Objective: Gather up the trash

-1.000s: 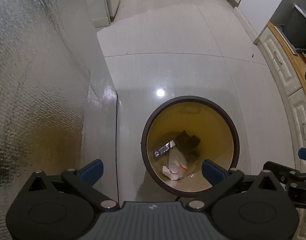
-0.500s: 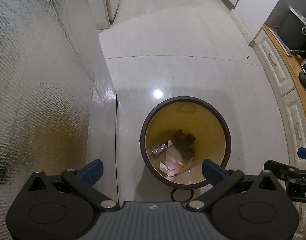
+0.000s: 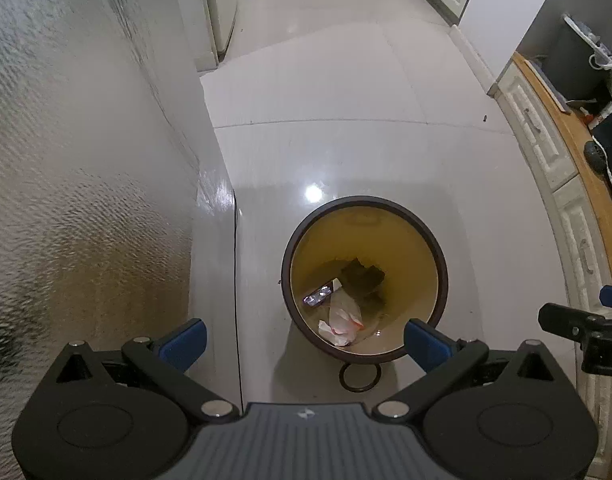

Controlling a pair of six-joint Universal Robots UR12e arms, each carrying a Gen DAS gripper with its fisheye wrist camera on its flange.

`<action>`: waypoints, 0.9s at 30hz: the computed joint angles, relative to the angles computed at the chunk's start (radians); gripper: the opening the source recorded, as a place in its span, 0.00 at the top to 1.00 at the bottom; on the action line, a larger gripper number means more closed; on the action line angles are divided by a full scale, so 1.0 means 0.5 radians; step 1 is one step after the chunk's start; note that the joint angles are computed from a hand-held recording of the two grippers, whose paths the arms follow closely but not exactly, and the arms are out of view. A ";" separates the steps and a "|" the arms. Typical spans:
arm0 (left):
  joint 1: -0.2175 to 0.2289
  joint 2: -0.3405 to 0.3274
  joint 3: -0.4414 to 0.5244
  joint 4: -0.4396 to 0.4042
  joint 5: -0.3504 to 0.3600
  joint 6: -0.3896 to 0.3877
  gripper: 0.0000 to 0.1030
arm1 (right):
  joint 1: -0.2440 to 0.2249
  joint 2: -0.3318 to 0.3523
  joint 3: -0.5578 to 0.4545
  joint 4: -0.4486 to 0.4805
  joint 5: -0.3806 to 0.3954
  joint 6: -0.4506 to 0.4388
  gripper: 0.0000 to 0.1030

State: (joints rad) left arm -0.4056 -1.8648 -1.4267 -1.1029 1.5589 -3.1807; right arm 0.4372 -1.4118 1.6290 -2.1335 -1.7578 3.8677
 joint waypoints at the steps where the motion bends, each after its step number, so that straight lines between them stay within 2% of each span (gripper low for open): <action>1: 0.001 0.008 -0.003 0.002 -0.003 0.003 0.00 | 0.003 -0.004 -0.003 0.007 -0.003 0.006 0.00; 10: -0.002 0.087 -0.043 0.065 -0.016 0.022 0.00 | 0.029 -0.067 0.014 -0.022 -0.078 0.072 0.00; 17: 0.003 0.159 -0.089 0.192 -0.077 -0.011 0.00 | 0.061 -0.115 0.024 -0.072 -0.172 0.101 0.00; 27: -0.015 0.222 -0.116 0.448 -0.046 -0.051 0.00 | 0.125 -0.180 0.039 -0.252 -0.472 0.132 0.00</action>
